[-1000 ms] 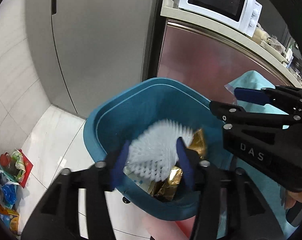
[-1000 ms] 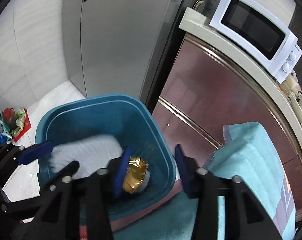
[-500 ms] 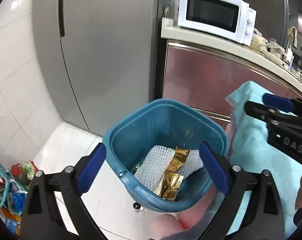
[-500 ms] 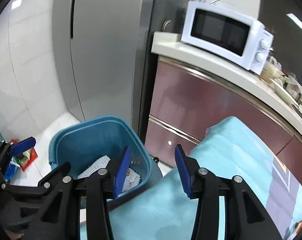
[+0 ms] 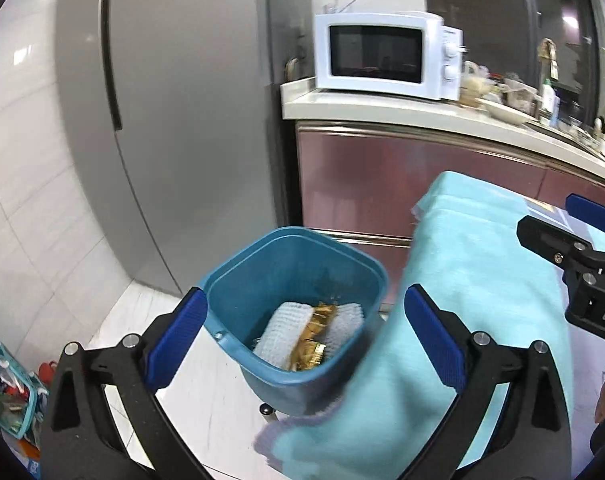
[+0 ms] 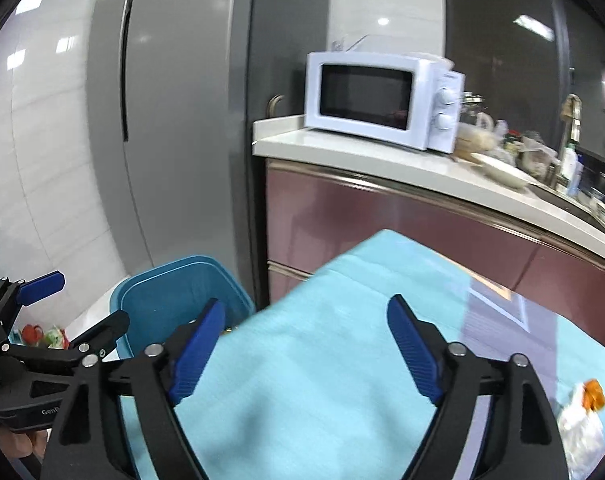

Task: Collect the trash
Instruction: 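Bring both tools back over the table toward the tissues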

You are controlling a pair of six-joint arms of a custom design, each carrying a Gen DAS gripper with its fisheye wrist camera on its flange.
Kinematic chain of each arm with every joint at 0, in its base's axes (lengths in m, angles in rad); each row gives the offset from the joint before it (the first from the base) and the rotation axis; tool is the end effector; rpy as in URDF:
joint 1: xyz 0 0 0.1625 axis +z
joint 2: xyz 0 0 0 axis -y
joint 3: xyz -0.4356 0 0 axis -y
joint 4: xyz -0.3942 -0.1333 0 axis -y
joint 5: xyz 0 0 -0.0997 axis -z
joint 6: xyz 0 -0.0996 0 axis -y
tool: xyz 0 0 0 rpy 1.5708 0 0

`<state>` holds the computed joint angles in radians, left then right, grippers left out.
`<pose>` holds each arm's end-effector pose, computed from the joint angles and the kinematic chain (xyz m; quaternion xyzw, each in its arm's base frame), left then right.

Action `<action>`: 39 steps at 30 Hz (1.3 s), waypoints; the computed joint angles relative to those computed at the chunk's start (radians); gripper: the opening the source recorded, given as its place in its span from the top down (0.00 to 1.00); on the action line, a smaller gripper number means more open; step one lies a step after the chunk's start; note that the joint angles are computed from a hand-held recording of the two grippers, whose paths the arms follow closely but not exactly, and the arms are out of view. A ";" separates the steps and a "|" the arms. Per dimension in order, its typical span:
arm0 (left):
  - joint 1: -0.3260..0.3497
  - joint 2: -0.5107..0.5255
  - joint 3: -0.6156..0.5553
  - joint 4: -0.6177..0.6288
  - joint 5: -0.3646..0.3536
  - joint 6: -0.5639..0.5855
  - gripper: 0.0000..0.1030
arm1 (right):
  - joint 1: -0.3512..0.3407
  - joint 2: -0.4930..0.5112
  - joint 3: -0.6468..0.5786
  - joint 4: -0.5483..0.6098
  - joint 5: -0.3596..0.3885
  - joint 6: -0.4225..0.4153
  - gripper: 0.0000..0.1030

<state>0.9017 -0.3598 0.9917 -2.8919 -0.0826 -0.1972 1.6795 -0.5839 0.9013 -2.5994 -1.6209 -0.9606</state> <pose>-0.3187 -0.7780 0.1401 -0.0606 0.7267 -0.4932 0.4743 0.2229 -0.8593 0.2693 0.4700 -0.8108 0.3072 0.1652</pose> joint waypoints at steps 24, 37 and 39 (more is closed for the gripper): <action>-0.194 0.247 -0.146 -0.276 -0.195 0.267 0.06 | -0.201 -0.388 0.478 -0.425 0.121 0.065 0.07; -0.208 0.304 -0.170 -0.179 -0.322 0.186 0.06 | -0.300 -0.489 0.612 -0.587 0.071 0.088 0.07; -0.211 0.309 -0.173 -0.174 -0.346 0.185 0.06 | -0.311 -0.500 0.627 -0.606 0.062 0.093 0.07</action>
